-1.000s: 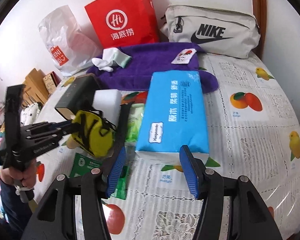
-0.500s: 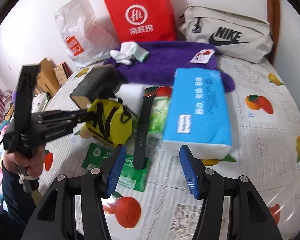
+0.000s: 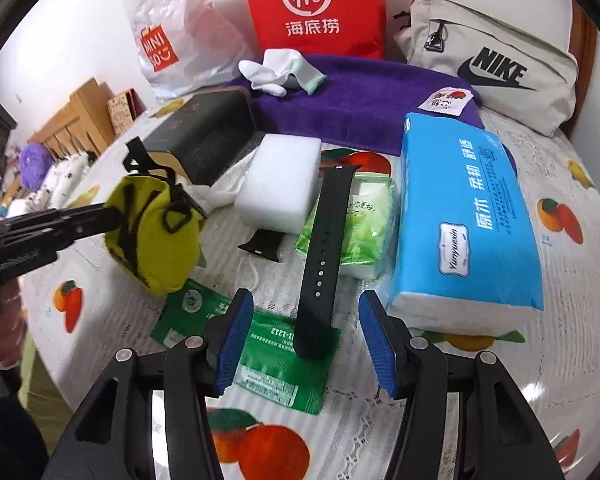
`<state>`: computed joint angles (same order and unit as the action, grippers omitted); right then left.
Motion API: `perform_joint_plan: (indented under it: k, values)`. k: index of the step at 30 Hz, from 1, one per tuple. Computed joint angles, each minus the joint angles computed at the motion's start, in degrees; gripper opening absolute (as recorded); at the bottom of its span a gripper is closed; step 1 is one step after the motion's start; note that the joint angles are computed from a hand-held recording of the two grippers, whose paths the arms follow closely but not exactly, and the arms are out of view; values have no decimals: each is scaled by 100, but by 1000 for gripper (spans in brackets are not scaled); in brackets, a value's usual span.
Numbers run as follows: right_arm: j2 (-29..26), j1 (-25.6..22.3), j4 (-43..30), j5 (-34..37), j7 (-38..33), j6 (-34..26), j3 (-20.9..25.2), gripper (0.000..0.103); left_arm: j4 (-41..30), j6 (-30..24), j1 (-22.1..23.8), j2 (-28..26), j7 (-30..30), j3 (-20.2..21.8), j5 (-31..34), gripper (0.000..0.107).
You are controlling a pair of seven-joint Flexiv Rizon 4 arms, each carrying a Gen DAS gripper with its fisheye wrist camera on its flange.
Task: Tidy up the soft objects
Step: 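Grasp the black watch strap with the right tool while the left tool holds the bag, then lift the yellow bag with the left tool while the right tool carries the strap to the towel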
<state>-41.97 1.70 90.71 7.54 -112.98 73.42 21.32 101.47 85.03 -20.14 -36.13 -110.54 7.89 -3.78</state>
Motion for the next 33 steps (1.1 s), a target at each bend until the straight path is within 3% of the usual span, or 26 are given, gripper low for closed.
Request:
perform_joint_plan:
  k: [4, 8, 10, 12, 22, 26, 29, 33]
  values:
    - [-11, 328, 76, -214, 308, 282, -343, 56, 121, 113, 126, 27, 66, -142, -55, 15]
    - [-67, 656, 100, -614, 749, 406, -732, 49, 226, 185, 208, 54, 135, -233, -142, 15]
    - [-101, 890, 152, -884, 1044, 529, -1038, 42, 302, 272, 257, 72, 164, -284, -189, 15]
    - [-148, 931, 129, -1082, 1231, 452, -1105, 22, 346, 309, 295, 80, 200, -329, -249, 15]
    - [-13, 240, 137, -931, 964, 231, -270, 19, 417, 484, 387, 111, 411, -505, -473, 15]
    - [101, 181, 200, -798, 812, 248, -207, 15, 406, 520, 323, 157, 438, -478, -536, 15]
    - [150, 29, 183, -643, 609, 136, -36, 4, 399, 519, 281, 200, 443, -440, -556, 15]
    - [170, -115, 99, -381, 318, -47, 124, 4, 407, 589, 364, 241, 518, -587, -594, 15]
